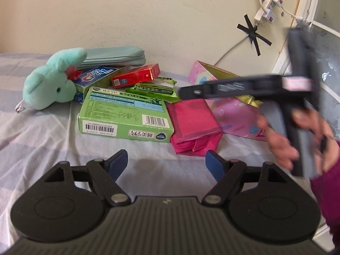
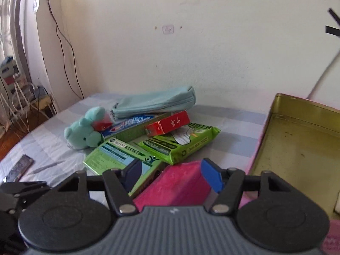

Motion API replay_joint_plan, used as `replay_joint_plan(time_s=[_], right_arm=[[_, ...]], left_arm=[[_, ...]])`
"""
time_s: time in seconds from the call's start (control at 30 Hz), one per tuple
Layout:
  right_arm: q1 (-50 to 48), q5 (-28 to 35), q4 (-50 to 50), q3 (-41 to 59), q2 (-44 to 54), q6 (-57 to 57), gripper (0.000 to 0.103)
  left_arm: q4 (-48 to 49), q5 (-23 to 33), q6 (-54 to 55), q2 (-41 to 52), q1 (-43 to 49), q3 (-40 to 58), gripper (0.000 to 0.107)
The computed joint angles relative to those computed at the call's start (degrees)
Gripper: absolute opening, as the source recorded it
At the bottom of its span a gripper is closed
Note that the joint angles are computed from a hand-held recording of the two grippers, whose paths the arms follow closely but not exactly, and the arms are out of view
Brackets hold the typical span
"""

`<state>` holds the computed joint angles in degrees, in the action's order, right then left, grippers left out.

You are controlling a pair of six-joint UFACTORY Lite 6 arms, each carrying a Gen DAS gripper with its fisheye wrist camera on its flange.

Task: Organize objects
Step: 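Move the left gripper to the pink pouch and grasp it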

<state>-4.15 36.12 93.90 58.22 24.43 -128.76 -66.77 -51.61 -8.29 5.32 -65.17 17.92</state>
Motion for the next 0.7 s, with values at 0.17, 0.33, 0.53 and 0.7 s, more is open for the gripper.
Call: replay_joint_plan(time_s=[0.17,0.33,0.53,0.7], right_arm=[[4.12,-8.07,-11.62,9.10,5.98,13.14,0.061],[-0.25,-5.96,-5.31,-6.80,-5.20,-0.81,0.060],[-16.99,11.04,-19.05,-17.48,-10.46,2.54,0.061],[-34.18,22.54,-24.55,-20.69,-9.24,-3.78,0.061]], left_arm=[[7.80,-2.67,-5.75,1.47,1.04,-2.50,0.082],[18.94,-4.12,-12.46,4.10,6.40,-3.03,0.082],[21.82,-4.00,-14.49,6.66,7.40,-2.02,0.082],[13.51,-0.75,-6.31,-1.93,6.25,-4.29,0.082]])
